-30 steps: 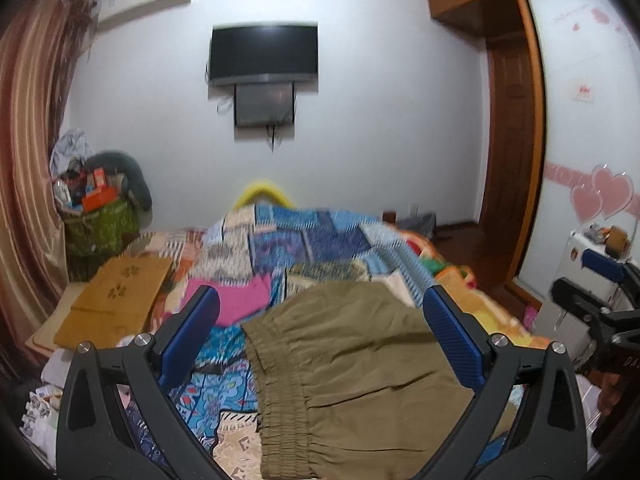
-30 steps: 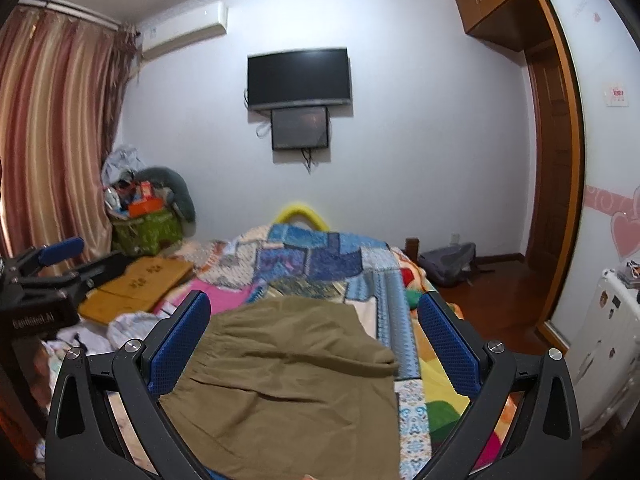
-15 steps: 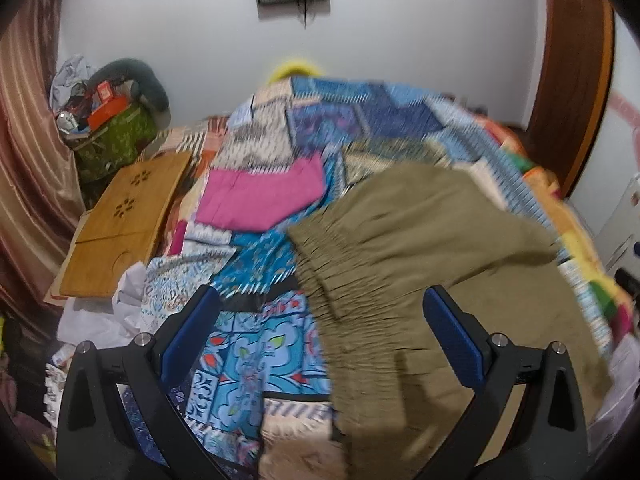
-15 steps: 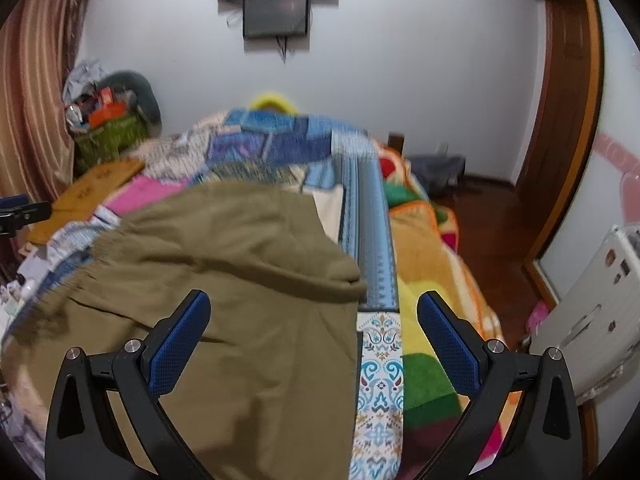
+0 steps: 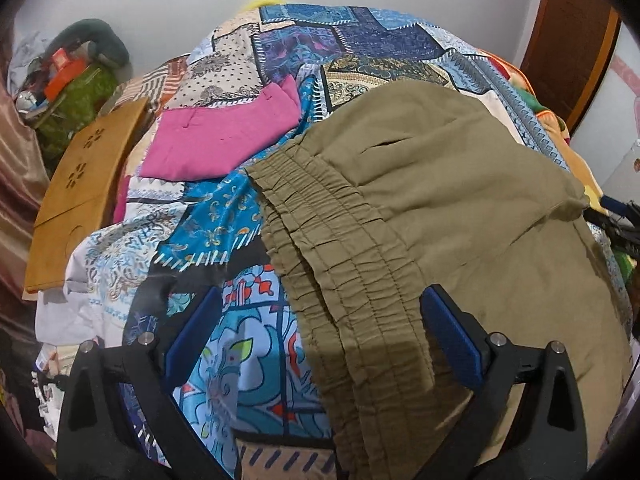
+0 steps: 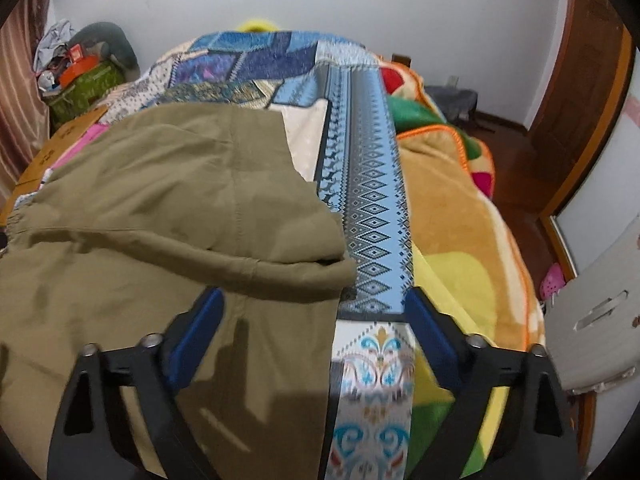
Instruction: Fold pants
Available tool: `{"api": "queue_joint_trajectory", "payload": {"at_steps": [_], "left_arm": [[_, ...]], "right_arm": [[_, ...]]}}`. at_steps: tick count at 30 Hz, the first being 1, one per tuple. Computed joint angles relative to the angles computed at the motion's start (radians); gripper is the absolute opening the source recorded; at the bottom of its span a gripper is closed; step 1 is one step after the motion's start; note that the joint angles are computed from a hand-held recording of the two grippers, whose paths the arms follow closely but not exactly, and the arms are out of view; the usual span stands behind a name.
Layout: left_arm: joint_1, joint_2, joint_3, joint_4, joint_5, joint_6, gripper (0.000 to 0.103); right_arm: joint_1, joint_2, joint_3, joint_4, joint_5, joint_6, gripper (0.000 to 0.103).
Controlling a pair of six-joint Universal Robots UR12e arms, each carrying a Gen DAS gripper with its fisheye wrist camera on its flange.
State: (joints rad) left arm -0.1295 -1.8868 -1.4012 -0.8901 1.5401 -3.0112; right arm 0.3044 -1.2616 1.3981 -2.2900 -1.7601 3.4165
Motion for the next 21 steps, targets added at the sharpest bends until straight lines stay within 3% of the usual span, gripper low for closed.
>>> {"api": "queue_joint_trajectory", "payload": {"at_steps": [5, 7, 9, 12, 16, 19, 21], "left_arm": [[0.018, -0.007, 0.000, -0.003, -0.046, -0.009, 0.102], [0.023, -0.008, -0.003, 0.003, -0.046, -0.008, 0.102], [0.029, -0.010, -0.001, -0.003, -0.056, -0.011, 0.102], [0.031, -0.012, -0.001, 0.002, -0.057, 0.002, 0.102], [0.018, -0.010, -0.015, 0.054, 0.015, 0.065, 0.103], [-0.002, -0.018, -0.028, 0.117, 0.212, 0.072, 0.102], [0.014, -0.025, -0.018, 0.053, 0.242, 0.028, 0.093]], "right_arm": [[-0.016, 0.022, -0.013, -0.020, 0.023, -0.044, 0.064], [-0.025, 0.028, -0.016, -0.009, 0.054, -0.061, 0.041], [-0.032, 0.040, -0.028, 0.025, 0.087, -0.063, 0.028], [-0.040, 0.036, -0.008, -0.009, 0.122, -0.046, 0.022], [-0.041, 0.037, -0.013, 0.011, 0.128, -0.037, 0.017], [-0.047, 0.036, -0.013, 0.021, 0.136, -0.032, 0.015], [-0.047, 0.034, -0.017, 0.033, 0.134, -0.028, 0.015]]}}
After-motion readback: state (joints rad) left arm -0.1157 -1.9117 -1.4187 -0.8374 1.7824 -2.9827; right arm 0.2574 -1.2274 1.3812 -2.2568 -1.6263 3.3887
